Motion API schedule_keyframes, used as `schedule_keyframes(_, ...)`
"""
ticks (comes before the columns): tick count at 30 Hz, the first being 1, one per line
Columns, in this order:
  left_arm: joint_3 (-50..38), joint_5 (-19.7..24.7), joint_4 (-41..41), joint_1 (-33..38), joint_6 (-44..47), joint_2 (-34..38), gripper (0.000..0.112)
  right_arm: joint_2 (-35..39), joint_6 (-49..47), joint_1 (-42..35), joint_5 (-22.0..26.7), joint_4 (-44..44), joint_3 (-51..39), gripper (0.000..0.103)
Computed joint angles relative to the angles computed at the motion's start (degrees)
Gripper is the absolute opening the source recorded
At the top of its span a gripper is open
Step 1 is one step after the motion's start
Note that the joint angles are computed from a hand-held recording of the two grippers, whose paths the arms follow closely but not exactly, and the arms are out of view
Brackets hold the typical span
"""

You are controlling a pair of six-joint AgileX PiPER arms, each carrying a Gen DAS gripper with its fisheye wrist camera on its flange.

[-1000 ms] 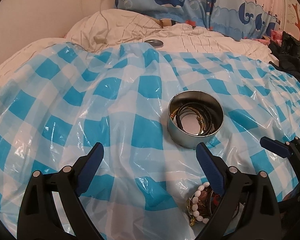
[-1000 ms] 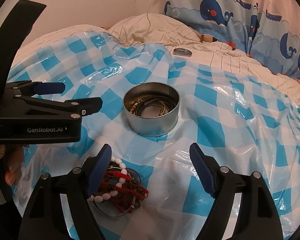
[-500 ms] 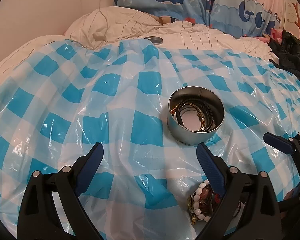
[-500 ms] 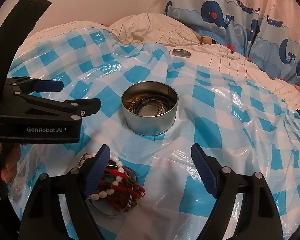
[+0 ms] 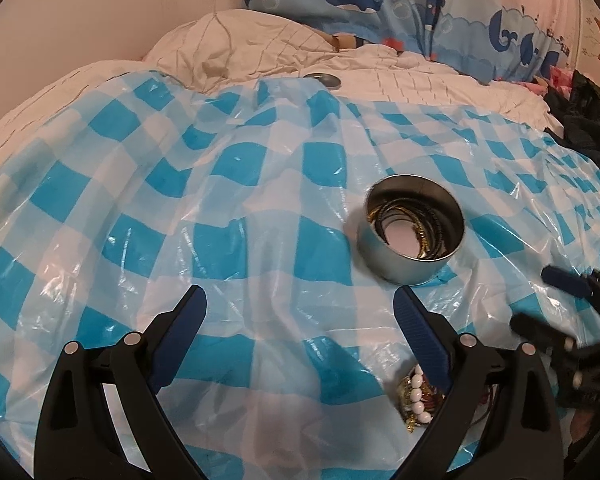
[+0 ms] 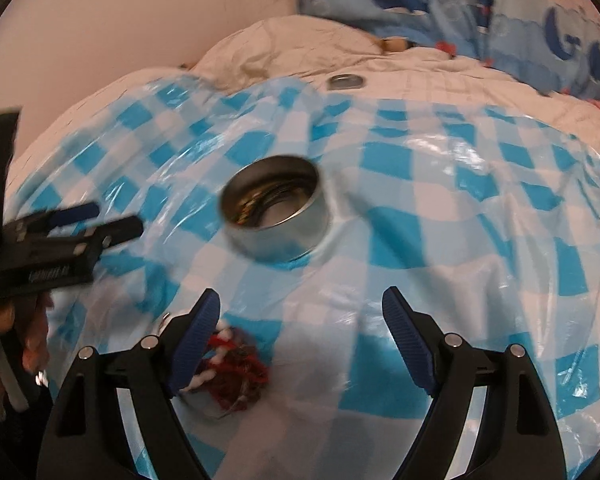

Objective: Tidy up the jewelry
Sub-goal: 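Grasp the red cord bracelet with the right gripper while the left grasps the white bead bracelet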

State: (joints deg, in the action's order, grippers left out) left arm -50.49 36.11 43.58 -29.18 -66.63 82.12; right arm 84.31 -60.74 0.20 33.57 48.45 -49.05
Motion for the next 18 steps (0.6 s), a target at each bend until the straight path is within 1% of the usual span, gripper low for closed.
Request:
schedule_keyframes(2,0.4,-0.3,-0.8,0.7,0.7,-0.8,0.091,-0.8,-2.8,0.8,2.2,1.1,0.7,0.080)
schedule_keyframes(4,0.7,-0.4,-1.3,0.9,1.0,-1.4,0.091,-1.9,-3.3,3.2,2.1,-0.7,1.7,0.080)
schedule_keyframes(5,0.8,-0.5,-1.5,0.8,1.1,-1.6,0.091,-2.3,-3.2,4.2,1.4,-1.8,2.4,0.080)
schedule_keyframes(7,1.0,-0.8,-2.2,0.5,2.2,-1.8,0.091,-3.1,-0.8,6.9,-2.1,-5.4,4.0,0.080)
schedule_keyframes(8,1.0,-0.8,-2.2,0.3,2.5,-1.8,0.091,-2.8,0.5,7.5,-2.8,-7.3,4.3,0.080)
schedule_keyframes(10,1.2,-0.6,-2.2,-0.3,2.7,-2.0,0.091,-1.5,1.8,6.7,-2.2,-7.9,4.1,0.080)
schedule_keyframes(12,1.4,-0.3,-2.0,-0.7,2.5,-2.4,0.091,-0.1,1.4,5.7,-1.2,-6.4,3.8,0.079)
schedule_keyframes(13,1.4,-0.3,-2.1,-0.7,2.4,-2.4,0.091,0.8,1.1,5.2,-0.5,-5.6,3.6,0.076)
schedule_keyframes(14,1.6,-0.2,-2.2,-0.9,2.1,-2.6,0.091,1.6,0.6,5.1,0.1,-4.9,3.5,0.060)
schedule_keyframes(15,1.6,-0.1,-2.3,-1.0,2.2,-2.6,0.091,2.2,0.3,5.0,0.9,-4.7,3.2,0.048)
schedule_keyframes(16,1.7,0.0,-2.3,-1.2,2.1,-2.8,0.091,2.4,-0.8,4.8,2.0,-3.9,3.2,0.041)
schedule_keyframes(17,1.9,0.1,-2.3,-1.3,2.0,-3.0,0.091,2.0,-1.1,5.2,1.7,-3.8,3.5,0.023)
schedule_keyframes(18,2.2,0.3,-2.2,-1.6,1.8,-3.2,0.091,1.0,-0.9,5.9,0.8,-4.5,4.1,0.016)
